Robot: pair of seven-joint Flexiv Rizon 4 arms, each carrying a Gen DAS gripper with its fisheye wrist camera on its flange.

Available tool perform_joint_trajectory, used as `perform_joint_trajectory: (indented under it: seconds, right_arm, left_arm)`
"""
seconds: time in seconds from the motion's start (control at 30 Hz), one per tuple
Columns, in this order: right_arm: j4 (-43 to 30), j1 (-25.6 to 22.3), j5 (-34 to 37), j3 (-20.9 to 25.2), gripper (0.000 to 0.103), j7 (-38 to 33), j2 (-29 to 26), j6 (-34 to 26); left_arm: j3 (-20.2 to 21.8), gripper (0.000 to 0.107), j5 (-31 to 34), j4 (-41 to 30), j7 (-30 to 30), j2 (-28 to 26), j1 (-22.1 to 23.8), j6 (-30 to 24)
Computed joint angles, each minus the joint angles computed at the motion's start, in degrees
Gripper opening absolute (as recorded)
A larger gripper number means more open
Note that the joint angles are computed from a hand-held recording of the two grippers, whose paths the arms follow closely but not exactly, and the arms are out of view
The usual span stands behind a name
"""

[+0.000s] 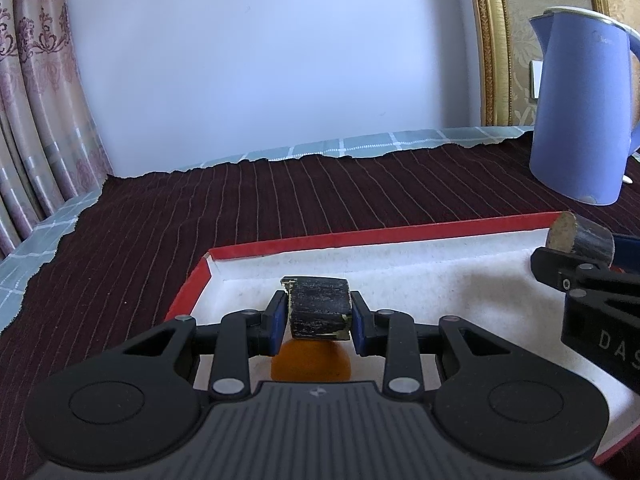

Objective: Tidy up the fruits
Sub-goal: 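Lower and open the left tool to drop the black chunk while the right tool releases its chunk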

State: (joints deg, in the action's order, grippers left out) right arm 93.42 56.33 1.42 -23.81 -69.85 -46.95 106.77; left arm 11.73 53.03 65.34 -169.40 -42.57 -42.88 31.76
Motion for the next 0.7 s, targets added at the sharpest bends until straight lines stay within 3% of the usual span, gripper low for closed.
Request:
perform_joint_trajectory:
  seconds: [0.17,0.27,0.5,0.7]
  right_arm:
    - [-0.26,0.05,0.60,-0.25,0.042,0.44,-0.64,0.10]
    - [-0.09,-0.12,0.50,0.04,0.054,0.45,-0.78,0.26]
    - [0.47,0.67,1.82,-0.78,0.056,-0.20,-0.82,1.04]
    - [1.04,2.61,3.97,-3.03,0.073,-0.57,-1.35,2.11]
  left_arm:
    - [0.05,0.032,0.12,-0.05,-0.02,-0.11,0.02,0.13]
    - [0.05,0.032,0.30,-0.09,0.14,-0.16,-0.09,0.12]
    - [0.10,0.032,0.45,0.00,0.14,-0.08,-0.17,-0.05]
    - [0.10,0.032,0.98,-0.35,0.72,-0.35,-0.59,-0.49]
